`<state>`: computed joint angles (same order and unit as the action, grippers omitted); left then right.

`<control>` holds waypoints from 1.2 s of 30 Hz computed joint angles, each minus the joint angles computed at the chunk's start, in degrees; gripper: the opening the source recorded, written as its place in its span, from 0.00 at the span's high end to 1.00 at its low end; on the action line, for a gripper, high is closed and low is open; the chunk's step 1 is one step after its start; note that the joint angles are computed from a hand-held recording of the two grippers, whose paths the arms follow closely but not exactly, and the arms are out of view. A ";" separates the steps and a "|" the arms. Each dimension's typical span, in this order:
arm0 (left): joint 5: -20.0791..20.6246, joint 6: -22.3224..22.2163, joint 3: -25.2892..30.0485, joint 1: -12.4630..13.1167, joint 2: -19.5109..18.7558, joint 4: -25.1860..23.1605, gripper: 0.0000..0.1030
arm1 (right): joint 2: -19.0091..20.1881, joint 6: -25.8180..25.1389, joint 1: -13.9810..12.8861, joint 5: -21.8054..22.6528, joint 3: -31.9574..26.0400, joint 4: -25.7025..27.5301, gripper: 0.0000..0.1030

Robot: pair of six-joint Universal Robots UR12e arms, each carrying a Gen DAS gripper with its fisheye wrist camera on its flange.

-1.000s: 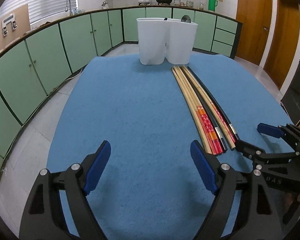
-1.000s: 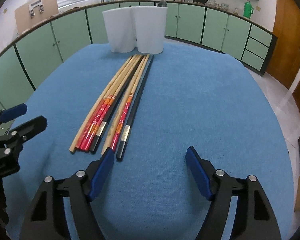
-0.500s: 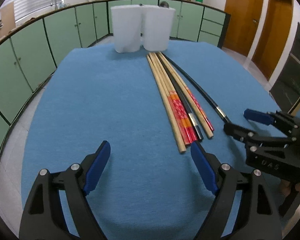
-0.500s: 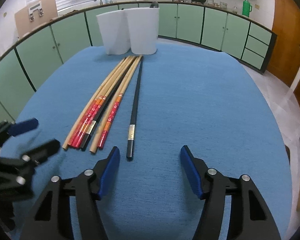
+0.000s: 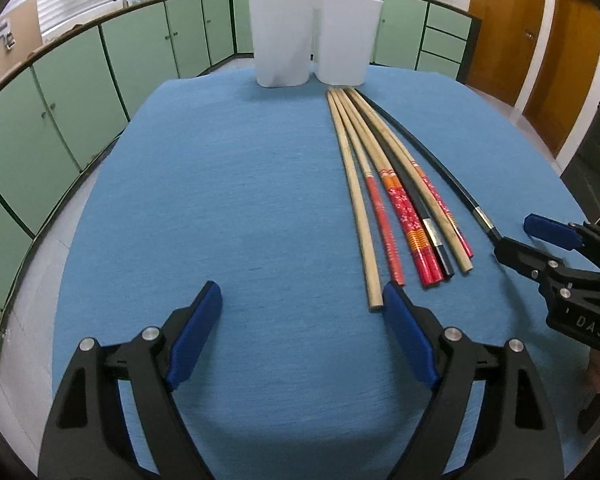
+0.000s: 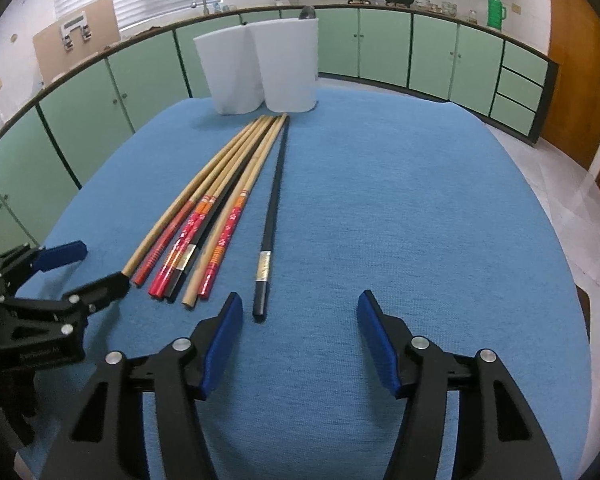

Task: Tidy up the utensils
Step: 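Move both open grippers back over the chopsticks on the mat, then grasp a plain wooden chopstick with the left gripper while the right grasps a black chopstick, then carry both chopsticks over the white holder and lower them in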

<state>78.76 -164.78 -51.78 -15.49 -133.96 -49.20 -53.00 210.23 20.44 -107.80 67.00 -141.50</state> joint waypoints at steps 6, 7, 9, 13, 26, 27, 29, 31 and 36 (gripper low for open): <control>-0.79 0.24 -0.20 -0.13 0.01 0.62 0.35 | 0.86 -2.41 0.46 -0.96 -1.62 1.44 0.62; -1.04 0.13 -0.02 -0.15 -0.11 0.64 0.39 | 1.06 -3.05 0.57 -1.13 -1.95 1.63 0.63; -1.46 0.22 -0.11 -0.19 -0.11 0.91 0.44 | 1.19 -3.91 0.56 -0.77 -2.16 1.50 0.72; -2.84 0.74 -0.56 -0.25 0.09 1.40 0.70 | 1.27 -5.33 0.45 0.72 -2.23 0.89 0.92; -6.11 -0.39 -1.77 0.30 1.90 5.65 0.94 | -1.18 -6.46 0.34 0.25 -1.22 -0.93 0.93; -6.57 -0.58 -1.86 0.50 2.33 6.71 0.94 | -1.46 -6.89 0.33 -0.18 -1.27 -1.30 0.93; -6.76 -0.60 -1.86 0.70 2.88 8.77 0.94 | -2.00 -8.29 0.35 -1.31 -1.56 -2.33 0.93; -7.48 -0.73 -1.35 0.97 3.21 10.59 0.94 | -2.42 -9.52 0.35 -2.03 -1.88 -2.82 0.93; -9.99 -1.57 1.87 1.53 2.76 13.12 0.94 | -3.44 -12.68 -0.16 -1.96 -3.38 -4.55 0.93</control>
<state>68.78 -166.35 -49.91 -13.97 -131.20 -36.08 -56.44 197.55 20.28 -109.76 63.62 -146.05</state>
